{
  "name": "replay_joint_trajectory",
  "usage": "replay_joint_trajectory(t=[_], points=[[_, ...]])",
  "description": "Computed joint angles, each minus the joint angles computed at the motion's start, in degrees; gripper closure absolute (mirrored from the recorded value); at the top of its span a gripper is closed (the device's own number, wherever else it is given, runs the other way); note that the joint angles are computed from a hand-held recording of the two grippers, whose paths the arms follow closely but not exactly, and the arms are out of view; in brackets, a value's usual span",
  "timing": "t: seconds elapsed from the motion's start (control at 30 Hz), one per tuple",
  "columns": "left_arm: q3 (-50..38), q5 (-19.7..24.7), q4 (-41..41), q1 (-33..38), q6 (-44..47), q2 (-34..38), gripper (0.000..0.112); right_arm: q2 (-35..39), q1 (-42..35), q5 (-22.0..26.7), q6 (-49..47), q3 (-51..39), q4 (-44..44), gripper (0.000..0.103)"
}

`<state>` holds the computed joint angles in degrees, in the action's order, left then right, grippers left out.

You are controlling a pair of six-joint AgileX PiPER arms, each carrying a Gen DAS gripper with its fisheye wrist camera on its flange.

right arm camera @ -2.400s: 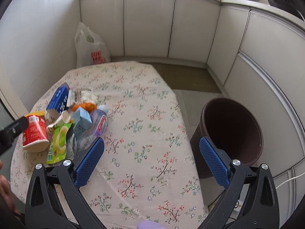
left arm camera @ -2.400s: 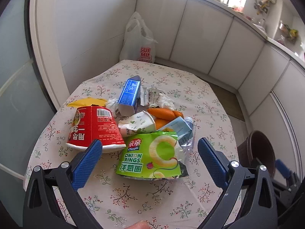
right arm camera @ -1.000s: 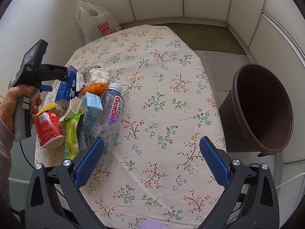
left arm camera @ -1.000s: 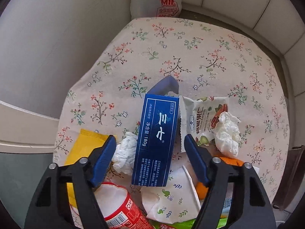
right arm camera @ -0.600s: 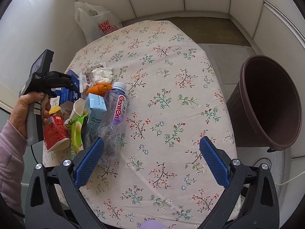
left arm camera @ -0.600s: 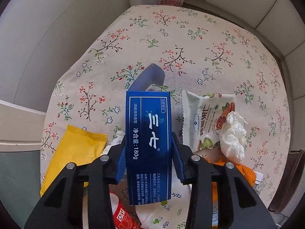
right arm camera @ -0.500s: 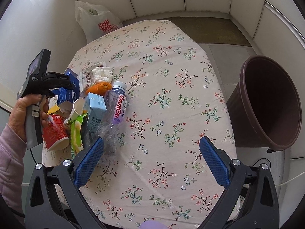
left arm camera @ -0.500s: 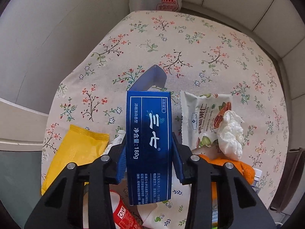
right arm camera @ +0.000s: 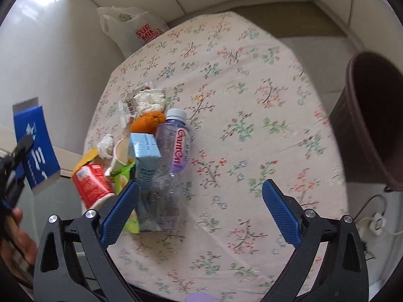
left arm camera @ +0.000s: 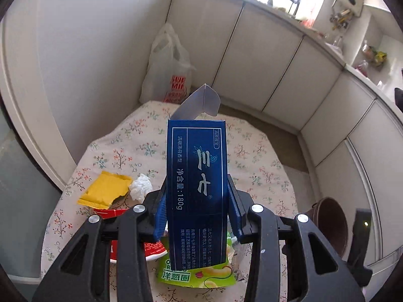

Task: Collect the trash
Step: 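Lift the blue box with the left tool while the right tool grasps the green onion-rings bag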

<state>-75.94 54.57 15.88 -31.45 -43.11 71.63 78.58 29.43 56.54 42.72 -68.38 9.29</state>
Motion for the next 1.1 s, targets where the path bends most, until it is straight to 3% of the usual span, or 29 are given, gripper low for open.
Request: replay_joint_trajectory(t=[0.1,0.2,0.27,0.37,0.63,0.67,0.7,0.97,1.0,1.1], points=[[6.84,-6.50,0.98,0.63,-0.83,-6.23,0.072,0.99,-3.64,-3.41,-4.99,1.72,9.83,0.015],[8.13,-8.47,-8.55,7.00,5.92,-6.12,0.072,2.33,-5.18,-4.72,-12.53,3.90,19.87,0.026],[7.95,-9.00,-11.93,9.65,9.49,-5.96,0.072,2.03,-5.27,-5.69,-19.16,7.15,28.15,0.028],[8.05,-8.27,-17.14,12.49,13.99,-7.95,0.072,1.51,-1.52,-8.42,-21.62,11.37,33.95,0.029],[9.61,-6.92,-21.63,13.86,17.90,-9.95,0.072,5.36,8.28,-17.37,-17.02,10.30,26.62,0.029],[9.69,-6.73,-21.34,13.56,17.72,-9.94,0.072,5.87,9.00,-17.95,-16.16,9.81,25.52,0.032],[9.78,-6.54,-21.09,13.26,17.55,-9.90,0.072,6.55,9.59,-17.95,-15.16,9.19,24.34,0.045],[11.11,-5.75,-22.42,14.82,17.82,-9.69,0.071,8.31,15.55,-15.14,-0.60,4.16,6.86,0.097],[11.28,-5.82,-22.41,14.80,17.74,-9.68,0.071,8.36,15.60,-15.39,-0.05,4.10,6.45,0.102],[11.35,-5.90,-21.35,13.99,17.09,-9.61,0.071,7.69,16.42,-15.84,2.05,3.85,2.86,0.103]])
